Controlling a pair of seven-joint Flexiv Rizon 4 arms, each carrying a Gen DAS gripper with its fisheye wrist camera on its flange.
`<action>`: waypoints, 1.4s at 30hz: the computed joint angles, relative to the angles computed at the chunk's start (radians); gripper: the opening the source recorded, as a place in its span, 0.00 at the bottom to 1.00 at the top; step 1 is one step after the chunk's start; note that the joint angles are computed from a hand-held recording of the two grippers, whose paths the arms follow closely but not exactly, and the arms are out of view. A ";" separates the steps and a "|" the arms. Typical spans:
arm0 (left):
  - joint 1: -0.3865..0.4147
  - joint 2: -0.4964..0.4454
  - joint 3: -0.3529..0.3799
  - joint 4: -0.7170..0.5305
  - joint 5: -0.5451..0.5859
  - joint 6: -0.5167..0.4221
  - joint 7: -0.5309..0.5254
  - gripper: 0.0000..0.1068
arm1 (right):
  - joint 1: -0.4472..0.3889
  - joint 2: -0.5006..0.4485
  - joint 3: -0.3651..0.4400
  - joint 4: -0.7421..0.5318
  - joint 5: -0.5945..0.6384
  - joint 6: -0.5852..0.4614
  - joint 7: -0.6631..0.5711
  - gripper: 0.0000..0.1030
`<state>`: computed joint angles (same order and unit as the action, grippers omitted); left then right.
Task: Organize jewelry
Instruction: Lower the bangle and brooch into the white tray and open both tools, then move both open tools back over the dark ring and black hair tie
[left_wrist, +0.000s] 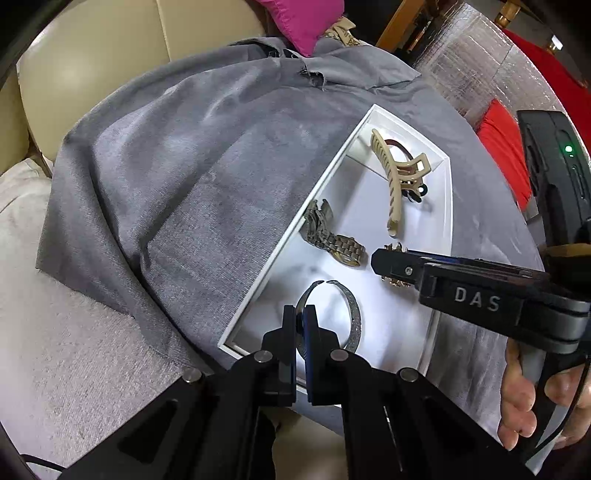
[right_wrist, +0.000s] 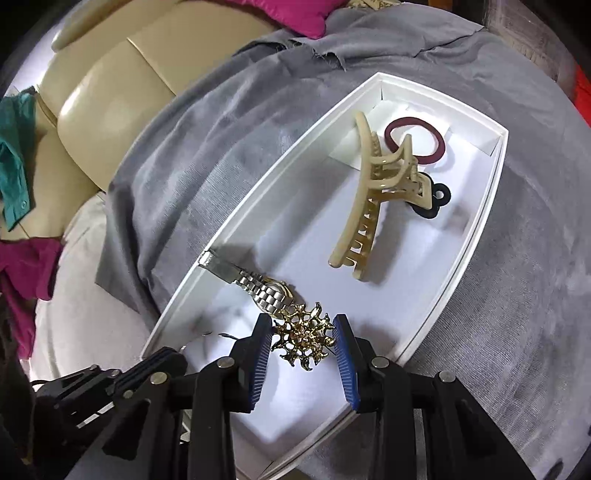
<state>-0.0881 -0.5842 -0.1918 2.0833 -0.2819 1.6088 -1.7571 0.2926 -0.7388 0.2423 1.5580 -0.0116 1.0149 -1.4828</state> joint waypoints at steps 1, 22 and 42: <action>-0.001 0.000 0.002 0.000 -0.001 0.000 -0.003 0.03 | 0.003 -0.004 -0.002 -0.002 -0.001 -0.003 0.003 0.36; 0.016 -0.011 -0.012 0.000 -0.019 0.014 -0.037 0.03 | 0.005 0.005 -0.010 -0.011 -0.019 -0.020 0.035 0.52; -0.241 -0.072 0.024 -0.215 0.123 0.091 0.104 0.19 | -0.541 0.319 0.137 0.325 0.502 0.363 -0.242 0.52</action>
<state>-0.3293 -0.6561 -0.1678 1.8683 -0.1588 1.6994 -1.6536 -0.2487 -0.4197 0.3793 1.8832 0.4902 1.3783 -1.7250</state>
